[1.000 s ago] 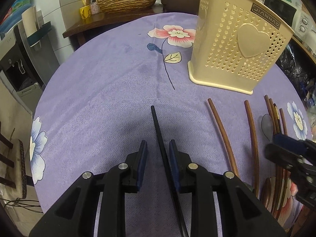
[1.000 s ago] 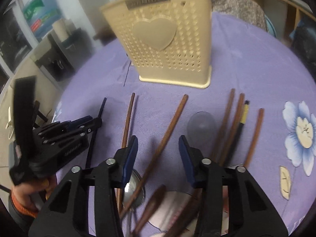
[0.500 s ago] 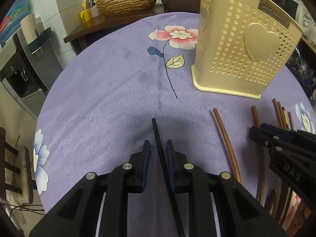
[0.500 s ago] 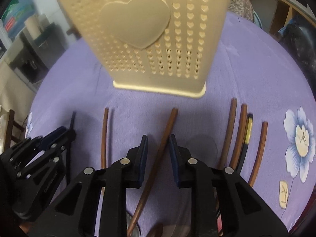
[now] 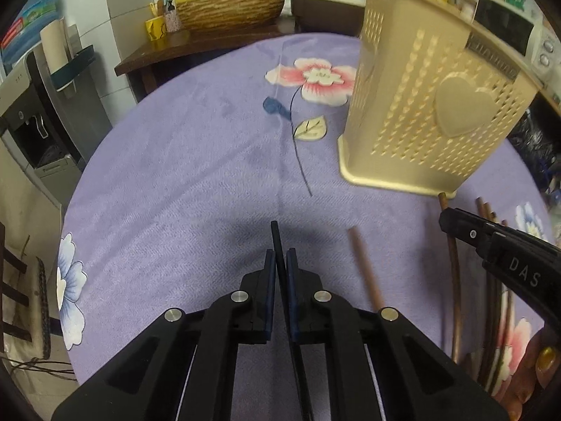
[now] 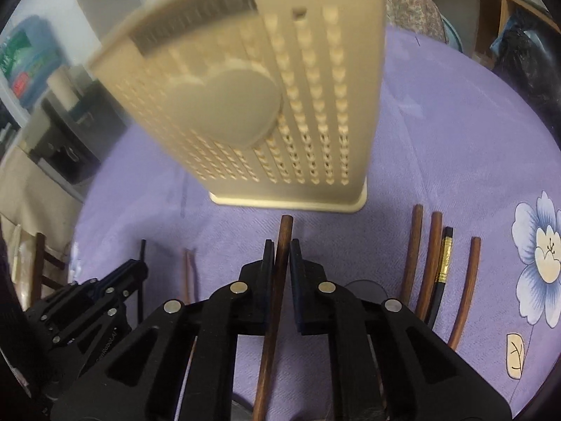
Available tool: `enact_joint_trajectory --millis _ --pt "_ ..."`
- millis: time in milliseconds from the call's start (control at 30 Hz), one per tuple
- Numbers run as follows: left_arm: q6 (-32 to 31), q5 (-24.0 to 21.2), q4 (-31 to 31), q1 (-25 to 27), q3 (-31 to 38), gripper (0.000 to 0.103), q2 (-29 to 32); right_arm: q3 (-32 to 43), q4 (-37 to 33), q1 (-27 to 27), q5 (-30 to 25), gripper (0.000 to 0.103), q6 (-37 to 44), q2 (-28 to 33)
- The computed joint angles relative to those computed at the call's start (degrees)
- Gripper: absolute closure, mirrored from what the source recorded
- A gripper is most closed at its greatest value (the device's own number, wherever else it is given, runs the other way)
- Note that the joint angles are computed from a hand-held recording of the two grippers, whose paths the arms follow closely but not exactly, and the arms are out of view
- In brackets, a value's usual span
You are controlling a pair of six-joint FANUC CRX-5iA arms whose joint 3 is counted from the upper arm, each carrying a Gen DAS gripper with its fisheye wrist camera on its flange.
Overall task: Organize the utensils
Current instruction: 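Grasp a wooden chopstick with the right tool while the left tool lifts the black chopstick, then lower the black chopstick into the holder with the left tool while the right tool inserts its chopstick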
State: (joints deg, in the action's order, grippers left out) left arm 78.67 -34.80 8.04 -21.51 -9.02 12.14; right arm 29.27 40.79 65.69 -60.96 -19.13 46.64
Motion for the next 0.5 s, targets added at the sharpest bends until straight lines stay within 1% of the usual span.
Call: enact_joint_trajectory --millis 33,67,133,200,267,300,333,400,433,467,500 --pt "-1.5 1.0 1.6 0.3 -1.2 0.096 -1.0 -2.1 1.9 0.2 1.5 0.094 -1.3 -1.2" --pt "-3.9 2.4 4.1 0.8 -2.8 0.096 -2.6 -3.1 4.0 0.7 1.8 0.094 -2.0 -2.0" --pt "-8.1 4.8 8.8 1.6 -5.7 0.096 -5.3 -3.9 8.5 2.0 0.3 0.094 -2.2 -3.0" --pt "-13.9 7.3 15.0 2.3 -9.2 0.096 -8.8 -5.7 13.7 3.3 -1.4 0.094 -2.7 -4.5" --pt "-21.2 9.7 22.7 2.9 -13.0 0.096 -12.4 -8.7 17.6 4.2 -1.1 0.094 -4.2 -6.9" --pt "-23.8 10.8 25.5 3.0 -14.4 0.096 -13.8 -9.8 19.9 4.7 -0.7 0.094 -4.5 -7.9" --pt "-26.2 12.0 27.8 2.9 -15.8 0.096 -15.4 -12.5 21.5 5.5 -0.7 0.094 -5.5 -9.8" --pt "-30.4 14.8 31.9 2.4 -18.4 0.096 -18.3 -14.8 24.1 6.9 -1.6 0.094 -5.9 -11.9" --pt "-32.5 16.3 34.3 2.1 -19.7 0.096 -19.7 -15.1 25.3 7.2 -1.8 0.094 -5.6 -12.3" --pt "-33.3 17.0 35.2 2.0 -20.3 0.096 -20.4 -16.3 26.4 7.6 -2.1 0.094 -5.8 -13.3" --pt "-35.0 19.5 37.3 1.4 -21.4 0.096 -21.3 -16.3 27.3 7.8 -2.8 0.094 -5.6 -13.5"
